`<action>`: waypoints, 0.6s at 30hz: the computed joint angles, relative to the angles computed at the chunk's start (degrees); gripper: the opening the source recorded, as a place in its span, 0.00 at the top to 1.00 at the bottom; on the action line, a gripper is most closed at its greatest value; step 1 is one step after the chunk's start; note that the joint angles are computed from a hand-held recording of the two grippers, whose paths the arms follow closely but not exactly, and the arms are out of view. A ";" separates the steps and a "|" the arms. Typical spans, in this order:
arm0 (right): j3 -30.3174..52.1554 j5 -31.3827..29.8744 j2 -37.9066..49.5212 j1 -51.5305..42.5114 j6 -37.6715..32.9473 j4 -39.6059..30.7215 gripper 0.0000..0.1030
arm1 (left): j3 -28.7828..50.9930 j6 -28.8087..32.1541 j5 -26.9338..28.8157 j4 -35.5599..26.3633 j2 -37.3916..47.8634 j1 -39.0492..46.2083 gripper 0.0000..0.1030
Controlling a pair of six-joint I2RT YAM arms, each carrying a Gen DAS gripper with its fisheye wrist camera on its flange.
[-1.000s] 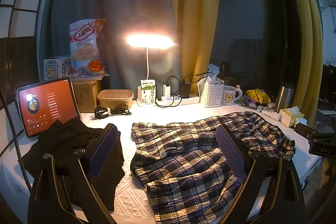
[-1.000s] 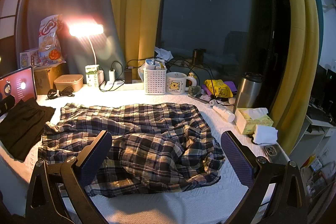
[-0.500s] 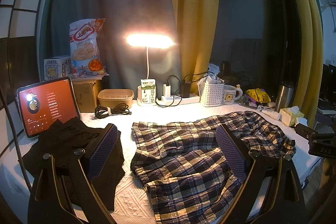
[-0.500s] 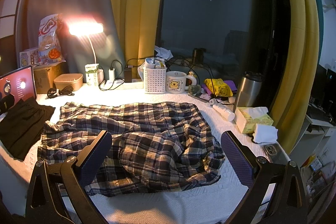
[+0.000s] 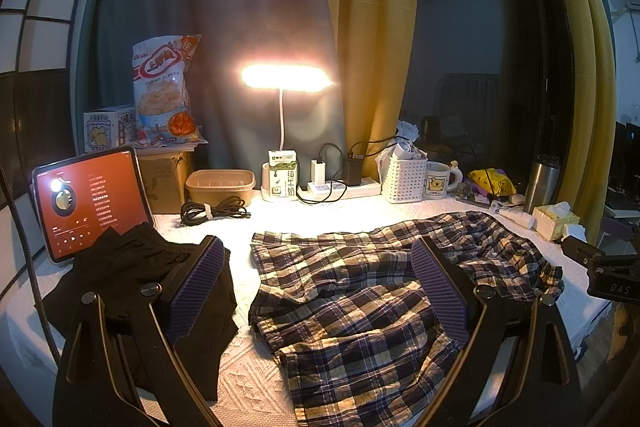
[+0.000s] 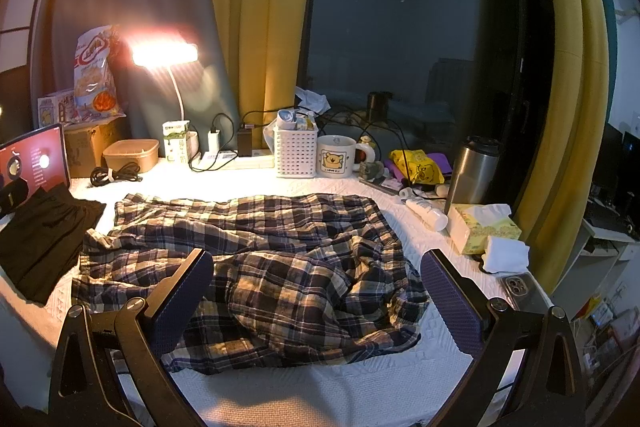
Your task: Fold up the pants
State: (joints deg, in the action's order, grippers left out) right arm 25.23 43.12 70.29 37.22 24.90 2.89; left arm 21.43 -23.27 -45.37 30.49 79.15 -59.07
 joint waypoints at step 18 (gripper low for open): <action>0.93 -5.50 7.06 -4.97 -3.35 5.59 0.00 | 2.81 -0.02 4.38 -0.38 4.85 4.30 0.09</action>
